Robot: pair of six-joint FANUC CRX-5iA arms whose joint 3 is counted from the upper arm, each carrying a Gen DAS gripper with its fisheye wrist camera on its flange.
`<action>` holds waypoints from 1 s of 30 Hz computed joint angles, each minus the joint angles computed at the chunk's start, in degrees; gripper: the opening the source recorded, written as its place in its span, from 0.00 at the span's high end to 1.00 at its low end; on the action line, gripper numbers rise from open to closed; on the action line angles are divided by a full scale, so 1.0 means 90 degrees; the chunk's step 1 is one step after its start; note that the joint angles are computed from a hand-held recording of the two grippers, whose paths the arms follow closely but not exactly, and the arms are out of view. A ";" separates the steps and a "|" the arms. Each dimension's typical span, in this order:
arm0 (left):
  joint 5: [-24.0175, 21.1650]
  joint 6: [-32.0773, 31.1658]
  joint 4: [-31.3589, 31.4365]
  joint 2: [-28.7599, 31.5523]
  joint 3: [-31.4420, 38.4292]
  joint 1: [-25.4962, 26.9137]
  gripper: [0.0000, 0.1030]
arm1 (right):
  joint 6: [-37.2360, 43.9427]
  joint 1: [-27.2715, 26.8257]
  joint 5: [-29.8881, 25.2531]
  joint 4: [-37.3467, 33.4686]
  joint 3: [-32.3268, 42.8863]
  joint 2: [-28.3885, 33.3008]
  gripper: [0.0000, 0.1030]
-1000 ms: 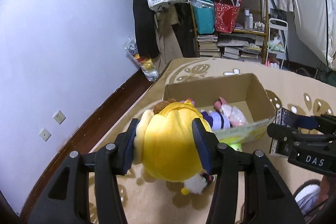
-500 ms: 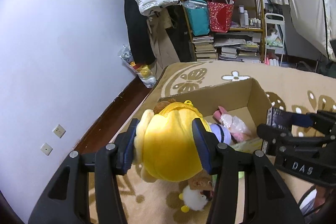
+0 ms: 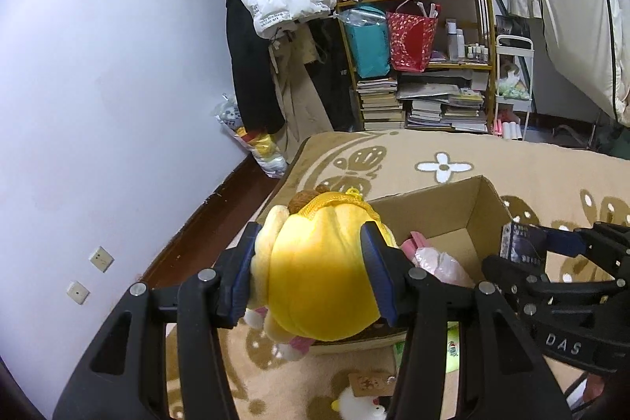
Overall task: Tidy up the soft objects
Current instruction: 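Carry the yellow plush with the left tool while the right tool carries the black packet over the box, then release the yellow plush and black packet into the box, opening both tools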
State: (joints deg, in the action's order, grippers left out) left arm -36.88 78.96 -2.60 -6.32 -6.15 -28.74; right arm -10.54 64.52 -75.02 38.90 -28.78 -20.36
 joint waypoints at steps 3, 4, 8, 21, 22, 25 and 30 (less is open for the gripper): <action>0.0121 -0.0037 0.0059 0.0047 -0.0073 0.0002 0.51 | -0.0006 -0.0119 0.0173 0.0125 -0.0121 -0.0066 0.38; 0.0088 -0.0068 0.0089 0.0058 -0.0056 0.0009 0.51 | -0.0003 -0.0142 0.0202 0.0166 -0.0149 -0.0069 0.38; 0.0124 -0.0074 0.0143 0.0189 -0.0038 -0.0017 0.51 | -0.0035 -0.0233 0.0366 0.0326 -0.0285 -0.0091 0.38; 0.0408 -0.0498 0.0794 0.0480 -0.0258 0.0050 0.49 | -0.0286 -0.0476 0.0911 0.0522 -0.0702 -0.0248 0.37; 0.0399 -0.0477 0.0778 0.0497 -0.0249 0.0050 0.49 | -0.0295 -0.0485 0.0930 0.0510 -0.0714 -0.0250 0.37; 0.0419 -0.0581 0.0981 0.0532 -0.0306 0.0091 0.48 | -0.0313 -0.0509 0.0997 0.0495 -0.0741 -0.0250 0.37; 0.0386 -0.0687 0.0962 0.0562 -0.0319 0.0092 0.47 | -0.0371 -0.0474 0.1004 0.0569 -0.0784 -0.0227 0.37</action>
